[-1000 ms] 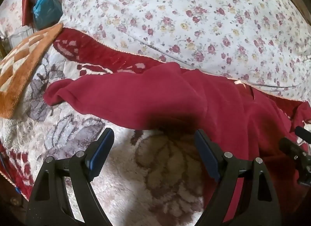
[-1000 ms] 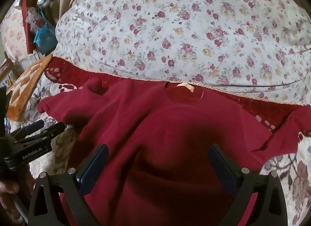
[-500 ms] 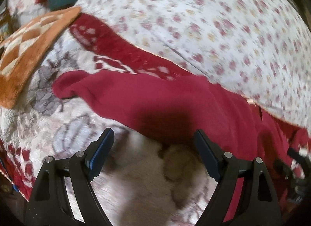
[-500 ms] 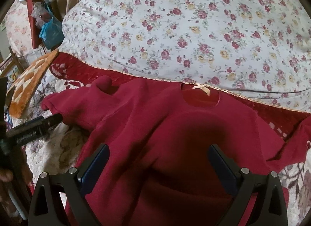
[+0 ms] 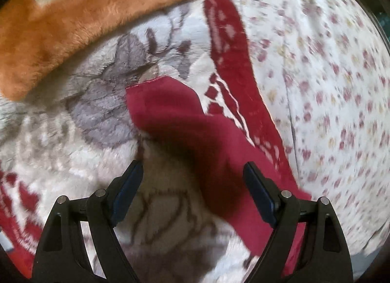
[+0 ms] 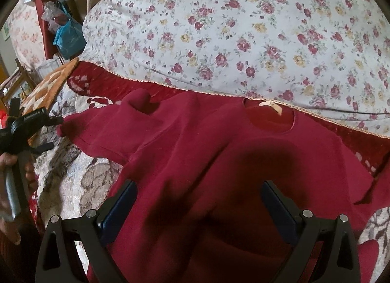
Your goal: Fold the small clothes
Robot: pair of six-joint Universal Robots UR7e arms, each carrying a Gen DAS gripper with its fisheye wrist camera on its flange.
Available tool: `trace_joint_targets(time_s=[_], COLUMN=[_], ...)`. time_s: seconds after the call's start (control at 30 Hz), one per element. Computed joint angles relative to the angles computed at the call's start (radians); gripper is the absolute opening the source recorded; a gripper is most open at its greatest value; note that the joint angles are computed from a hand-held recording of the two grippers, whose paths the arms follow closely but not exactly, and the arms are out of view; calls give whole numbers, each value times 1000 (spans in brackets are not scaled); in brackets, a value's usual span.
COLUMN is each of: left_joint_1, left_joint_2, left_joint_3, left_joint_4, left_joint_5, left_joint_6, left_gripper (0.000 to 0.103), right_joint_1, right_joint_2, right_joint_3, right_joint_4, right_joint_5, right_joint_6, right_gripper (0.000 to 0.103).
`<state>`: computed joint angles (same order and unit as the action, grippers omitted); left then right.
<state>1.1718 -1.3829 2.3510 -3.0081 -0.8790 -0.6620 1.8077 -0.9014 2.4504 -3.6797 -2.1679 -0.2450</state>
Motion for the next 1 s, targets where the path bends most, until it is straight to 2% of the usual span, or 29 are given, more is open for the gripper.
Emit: trace_joint_targets(time_s=[0.1, 0.2, 0.23, 0.27, 0.3, 0.33, 0.47, 0.57, 0.67, 0.7, 0.8, 0.9, 1.0], left_joint_1=[44, 57, 70, 82, 95, 95, -11, -119, -221, -267, -347, -408, -443], left_joint_2=[48, 93, 104, 114, 119, 122, 109, 101, 125, 147, 235, 345, 459], left_joint_3=[-37, -63, -75, -86, -103, -110, -53, -24, -22, -22, -40, -61, -96], left_joint_4=[-50, -115, -131, -137, -112, -99, -199, -231, -235, -237, -225, -225, -180], left_joint_5=[-43, -35, -70, -100, -143, -164, -117, -142, -203, -222, -276, -302, -337], left_joint_6=[15, 61, 84, 104, 129, 155, 265, 313, 333, 341, 337, 345, 358], left_gripper=[84, 82, 75, 52, 23, 15, 11, 11, 11, 11, 11, 11, 11], right_joint_1=[-7, -9, -11, -13, -15, -15, -19, -23, -34, -38, -54, -75, -119], right_joint_2=[3, 7, 8, 5, 4, 4, -17, -53, -101, -116, -180, -238, -295], right_joint_3=[-8, -11, -12, -11, -9, -9, 11, 33, 55, 63, 90, 111, 137], right_joint_4=[14, 13, 17, 19, 15, 10, -42, -90, -114, -125, -146, -144, -142], right_joint_5=[10, 9, 1, 2, 3, 2, 10, 11, 6, 4, 1, -32, -20], right_joint_6=[0, -7, -9, -10, -14, -17, -33, -49, -54, -55, -55, -36, -16], right_gripper=[101, 101, 101, 101, 101, 101, 97, 97, 97, 97, 97, 97, 97])
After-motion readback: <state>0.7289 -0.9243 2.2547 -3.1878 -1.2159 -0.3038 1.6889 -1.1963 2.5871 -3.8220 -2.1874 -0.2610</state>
